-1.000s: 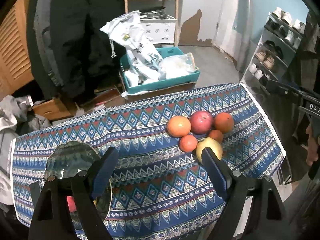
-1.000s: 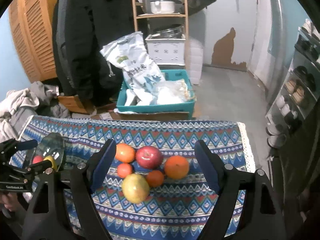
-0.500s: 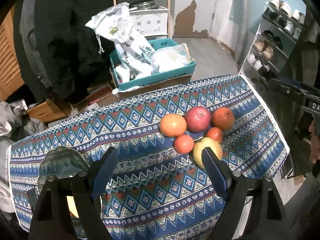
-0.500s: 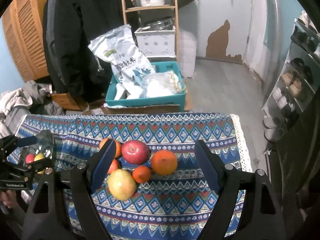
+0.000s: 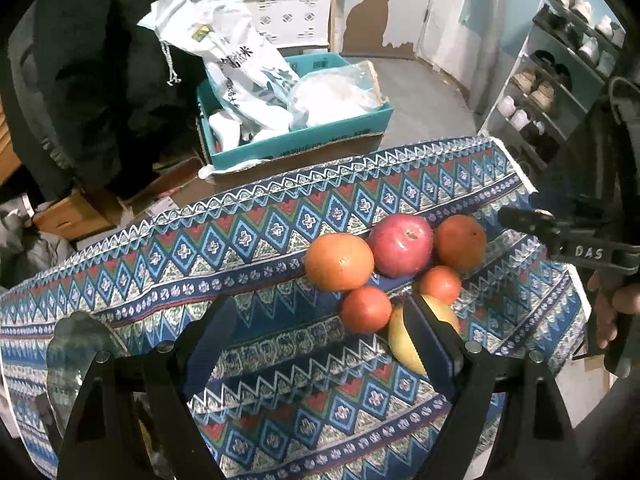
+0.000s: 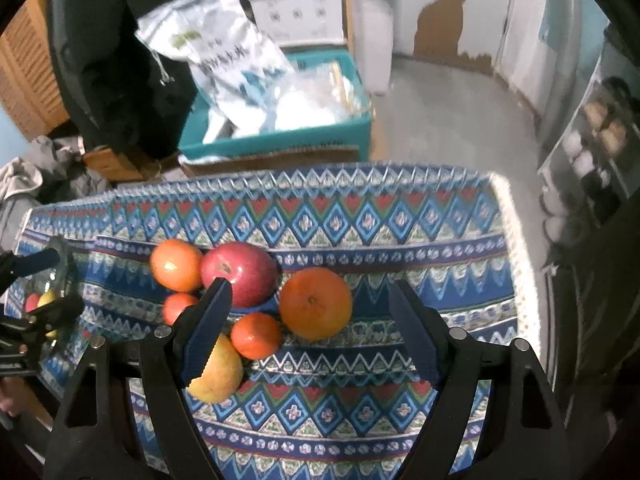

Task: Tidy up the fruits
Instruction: 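Grasp an orange with the left tool while the right tool grasps a large orange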

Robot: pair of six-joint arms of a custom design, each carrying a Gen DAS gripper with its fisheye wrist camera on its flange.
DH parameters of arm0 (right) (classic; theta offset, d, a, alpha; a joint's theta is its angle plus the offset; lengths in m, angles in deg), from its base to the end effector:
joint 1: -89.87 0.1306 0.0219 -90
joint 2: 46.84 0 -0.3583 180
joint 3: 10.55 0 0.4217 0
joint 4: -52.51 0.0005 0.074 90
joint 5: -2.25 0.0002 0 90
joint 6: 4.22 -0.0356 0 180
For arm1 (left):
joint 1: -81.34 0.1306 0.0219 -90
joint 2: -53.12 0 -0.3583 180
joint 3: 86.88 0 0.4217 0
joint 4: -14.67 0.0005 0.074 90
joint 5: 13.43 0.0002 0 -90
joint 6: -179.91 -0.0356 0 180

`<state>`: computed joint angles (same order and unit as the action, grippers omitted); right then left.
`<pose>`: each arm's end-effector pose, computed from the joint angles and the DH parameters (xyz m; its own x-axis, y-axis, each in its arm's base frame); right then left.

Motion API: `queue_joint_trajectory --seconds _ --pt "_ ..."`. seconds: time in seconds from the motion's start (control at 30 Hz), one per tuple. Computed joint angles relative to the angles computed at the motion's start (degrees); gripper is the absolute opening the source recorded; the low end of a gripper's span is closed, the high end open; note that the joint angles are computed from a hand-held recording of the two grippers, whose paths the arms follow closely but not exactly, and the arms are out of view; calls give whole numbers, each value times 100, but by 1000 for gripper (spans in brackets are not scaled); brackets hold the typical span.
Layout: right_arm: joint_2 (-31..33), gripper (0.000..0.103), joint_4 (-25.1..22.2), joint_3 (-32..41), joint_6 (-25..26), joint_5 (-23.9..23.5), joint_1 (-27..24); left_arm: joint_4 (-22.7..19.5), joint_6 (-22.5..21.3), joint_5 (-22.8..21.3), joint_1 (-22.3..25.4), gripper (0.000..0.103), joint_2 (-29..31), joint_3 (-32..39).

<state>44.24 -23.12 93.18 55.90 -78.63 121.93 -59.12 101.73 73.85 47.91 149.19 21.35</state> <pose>0.4181 0.2546 0.4839 -0.8853 0.0259 -0.4643 -0.0254 0.9943 0.1039 0.4379 -0.2876 0.4792 -0.8276 0.3012 -0.4736 0.3698 0.9274 -0.0565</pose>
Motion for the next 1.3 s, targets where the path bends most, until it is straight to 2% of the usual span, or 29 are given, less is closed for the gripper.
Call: queue_joint_trajectory --seconds 0.27,0.83,1.0,1.3 --pt "250 81 7 -278 -101 -478 -169 -111 148 357 101 87 493 205" --pt "740 81 -6 -294 57 -509 -181 -63 62 689 89 87 1052 451" --pt "798 71 83 -309 61 -623 -197 -81 28 736 88 87 1215 524" --pt "756 70 308 -418 -27 -650 -198 85 72 1028 152 87 1406 537"
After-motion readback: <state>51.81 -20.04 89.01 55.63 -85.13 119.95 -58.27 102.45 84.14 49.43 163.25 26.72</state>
